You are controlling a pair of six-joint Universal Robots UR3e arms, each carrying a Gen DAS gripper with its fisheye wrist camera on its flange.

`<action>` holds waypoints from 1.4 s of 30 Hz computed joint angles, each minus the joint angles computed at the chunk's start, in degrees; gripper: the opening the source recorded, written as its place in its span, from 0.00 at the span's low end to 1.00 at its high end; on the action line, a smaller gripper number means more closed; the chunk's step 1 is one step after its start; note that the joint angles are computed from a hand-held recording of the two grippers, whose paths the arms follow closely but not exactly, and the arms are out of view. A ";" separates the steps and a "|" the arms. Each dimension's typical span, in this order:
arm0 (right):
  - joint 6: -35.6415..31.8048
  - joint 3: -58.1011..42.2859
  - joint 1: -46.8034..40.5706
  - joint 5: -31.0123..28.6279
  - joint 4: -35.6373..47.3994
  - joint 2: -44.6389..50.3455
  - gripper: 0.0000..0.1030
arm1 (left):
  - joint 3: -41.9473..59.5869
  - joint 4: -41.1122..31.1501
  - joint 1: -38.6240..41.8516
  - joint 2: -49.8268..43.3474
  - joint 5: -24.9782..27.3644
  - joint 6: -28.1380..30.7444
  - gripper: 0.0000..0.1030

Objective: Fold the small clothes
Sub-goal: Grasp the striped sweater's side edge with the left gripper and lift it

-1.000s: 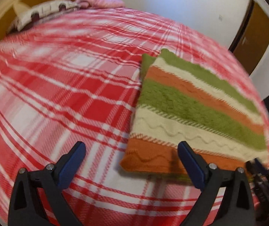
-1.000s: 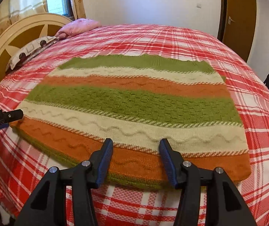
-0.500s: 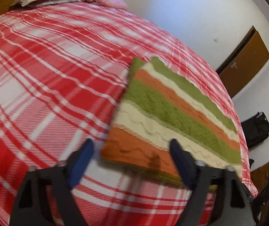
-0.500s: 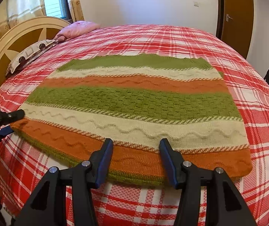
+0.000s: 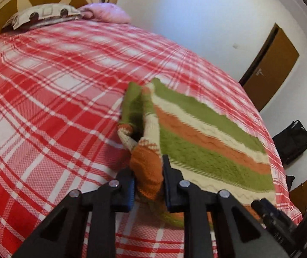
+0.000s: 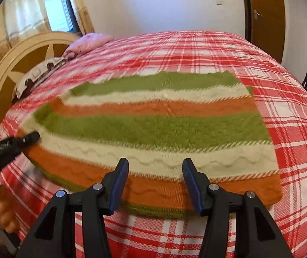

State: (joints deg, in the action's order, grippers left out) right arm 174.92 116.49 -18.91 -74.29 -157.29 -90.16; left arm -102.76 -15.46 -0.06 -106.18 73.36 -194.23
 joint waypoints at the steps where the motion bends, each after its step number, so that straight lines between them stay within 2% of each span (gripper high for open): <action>1: 0.03 -0.83 0.32 -0.27 0.67 0.22 0.52 | -0.18 0.26 0.18 0.18 -0.09 0.12 0.21; 5: -0.85 -3.54 4.03 -3.89 -1.10 3.05 0.52 | 0.83 -1.76 1.15 -0.77 -0.07 -0.20 0.21; 7: -1.28 -4.74 5.49 -4.23 -2.97 4.78 0.45 | 2.54 -4.66 1.00 -2.08 1.27 -0.64 0.22; 8: -1.56 -5.15 5.70 -3.39 -3.57 5.39 0.33 | 3.52 -6.11 1.16 -2.88 1.59 -0.73 0.26; 9: -1.76 -6.48 6.30 -2.99 -3.25 6.45 0.31 | 3.89 -6.22 1.07 -3.41 1.69 -1.29 0.34; 10: -1.48 -8.76 7.32 -3.12 -2.35 8.09 0.31 | 3.96 -6.22 1.66 -3.77 0.41 -1.67 0.38; 12: -0.71 -10.82 8.33 -3.14 -2.30 9.87 0.31 | 5.48 -6.46 2.70 -5.06 -2.25 -1.67 0.56; 15: 0.42 -12.85 9.26 -3.12 -1.49 11.64 0.31 | 11.10 -8.55 2.99 -8.54 -4.11 -0.15 0.70; 21: 1.65 -11.08 7.82 -1.34 -1.33 11.37 0.31 | 25.99 -17.15 4.21 -18.19 -10.24 -0.49 0.70; 22: 1.98 -10.79 7.25 -0.80 -1.33 11.26 0.31 | 27.47 -18.20 4.26 -18.97 -10.64 -0.68 0.70; 23: 2.30 -10.51 6.71 -0.34 -1.60 11.22 0.31 | 28.72 -19.19 4.35 -19.54 -11.05 -0.94 0.66; 24: 2.41 -10.20 6.36 -0.10 -2.00 11.20 0.31 | 29.85 -19.87 4.21 -20.07 -10.55 -1.47 0.47; 25: 2.76 -9.76 5.90 0.20 -2.92 11.27 0.31 | 31.15 -21.05 3.68 -20.54 -8.70 -1.83 0.36; 26: 2.85 -9.66 5.66 0.41 -3.15 11.28 0.31 | 31.00 -21.26 3.68 -20.46 -8.94 -1.57 0.26; 27: 2.96 -9.88 5.46 0.68 -3.21 11.52 0.31 | 30.10 -20.41 3.85 -20.07 -9.82 -1.11 0.20; 30: 2.73 -12.04 5.74 0.00 -3.11 13.12 0.31 | 28.17 -17.89 2.85 -18.20 -7.65 1.12 0.16; 33: 3.93 -16.09 6.24 -0.16 -3.54 15.73 0.27 | 28.02 -17.19 1.91 -17.37 -5.77 0.39 0.16; 39: 6.92 -25.14 7.32 1.30 0.82 25.46 0.27 | 26.10 -13.98 1.37 -14.45 -7.62 -1.59 0.15; 41: 7.51 -22.44 6.99 1.94 -5.41 26.33 0.27 | 26.37 -13.76 0.34 -13.58 -6.75 -0.81 0.15; 42: 7.14 -22.31 7.37 1.28 -5.78 26.37 0.27 | 26.86 -13.96 -0.16 -13.55 -6.17 -0.60 0.15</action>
State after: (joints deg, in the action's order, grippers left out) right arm 182.06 94.18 -11.54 -73.00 -163.06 -63.79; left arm -75.90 -29.42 -0.23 -119.73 67.19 -194.83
